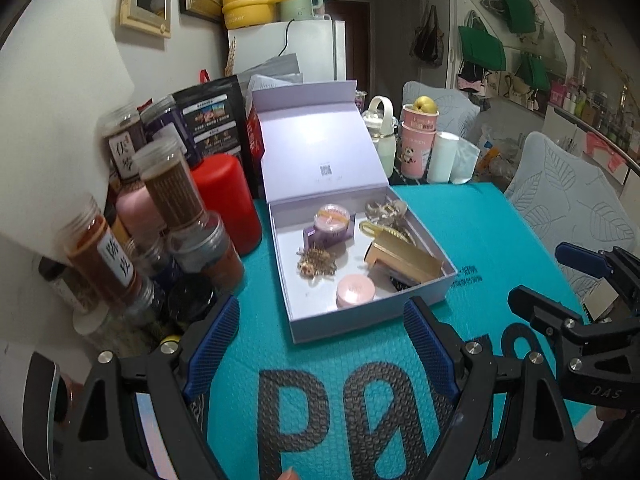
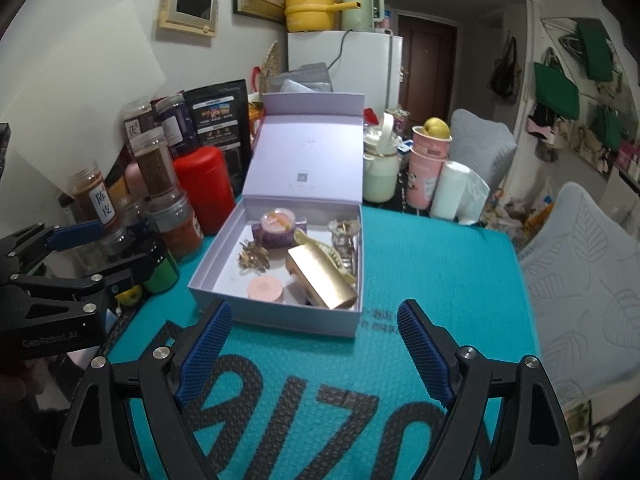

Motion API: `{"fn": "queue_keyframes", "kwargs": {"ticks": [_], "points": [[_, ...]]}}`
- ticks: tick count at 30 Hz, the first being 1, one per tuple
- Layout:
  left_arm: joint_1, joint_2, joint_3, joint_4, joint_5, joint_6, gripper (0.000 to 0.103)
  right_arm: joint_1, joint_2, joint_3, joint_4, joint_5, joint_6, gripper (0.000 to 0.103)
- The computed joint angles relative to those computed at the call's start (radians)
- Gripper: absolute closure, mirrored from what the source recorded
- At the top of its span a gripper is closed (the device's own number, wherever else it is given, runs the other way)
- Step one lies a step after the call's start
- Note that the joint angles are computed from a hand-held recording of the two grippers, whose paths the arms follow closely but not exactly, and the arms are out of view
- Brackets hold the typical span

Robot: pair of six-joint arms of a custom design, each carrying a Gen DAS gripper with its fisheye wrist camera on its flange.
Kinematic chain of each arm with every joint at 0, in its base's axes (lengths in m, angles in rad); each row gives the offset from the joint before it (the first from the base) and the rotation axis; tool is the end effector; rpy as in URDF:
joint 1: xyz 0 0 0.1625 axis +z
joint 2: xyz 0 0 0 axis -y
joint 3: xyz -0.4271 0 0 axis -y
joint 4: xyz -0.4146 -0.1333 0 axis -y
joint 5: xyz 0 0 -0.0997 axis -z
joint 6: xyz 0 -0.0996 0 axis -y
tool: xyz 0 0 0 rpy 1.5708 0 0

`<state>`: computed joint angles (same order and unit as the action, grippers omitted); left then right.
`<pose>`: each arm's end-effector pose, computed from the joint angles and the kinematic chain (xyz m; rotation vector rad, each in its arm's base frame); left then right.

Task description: Organize rigid objects

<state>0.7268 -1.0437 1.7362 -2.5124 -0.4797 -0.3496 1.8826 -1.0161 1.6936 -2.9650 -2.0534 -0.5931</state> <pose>-0.3324 -0.5922 0.2470 0.3728 2.1545 -0.9695 0.2918 -0.6216 0.2646 0.8685 -2.3035 0.8245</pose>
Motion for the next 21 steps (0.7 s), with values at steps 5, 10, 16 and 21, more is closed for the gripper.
{"fn": "queue_keyframes", "kwargs": {"ticks": [5,10,16,21], "points": [[0.001,-0.015,0.026,0.019,0.003,-0.046,0.019,0.003,-0.013,0.035,-0.015,-0.018,0.012,0.017],[0.006,-0.023,0.032,0.052,0.003,-0.082,0.019,0.005,-0.021,0.050,-0.003,-0.018,0.021,0.017],[0.010,-0.024,0.032,0.061,0.000,-0.085,0.019,0.003,-0.023,0.051,0.010,-0.014,0.026,0.017],[0.011,-0.023,0.033,0.053,-0.007,-0.082,0.019,0.001,-0.020,0.048,0.014,-0.018,0.027,0.017]]}}
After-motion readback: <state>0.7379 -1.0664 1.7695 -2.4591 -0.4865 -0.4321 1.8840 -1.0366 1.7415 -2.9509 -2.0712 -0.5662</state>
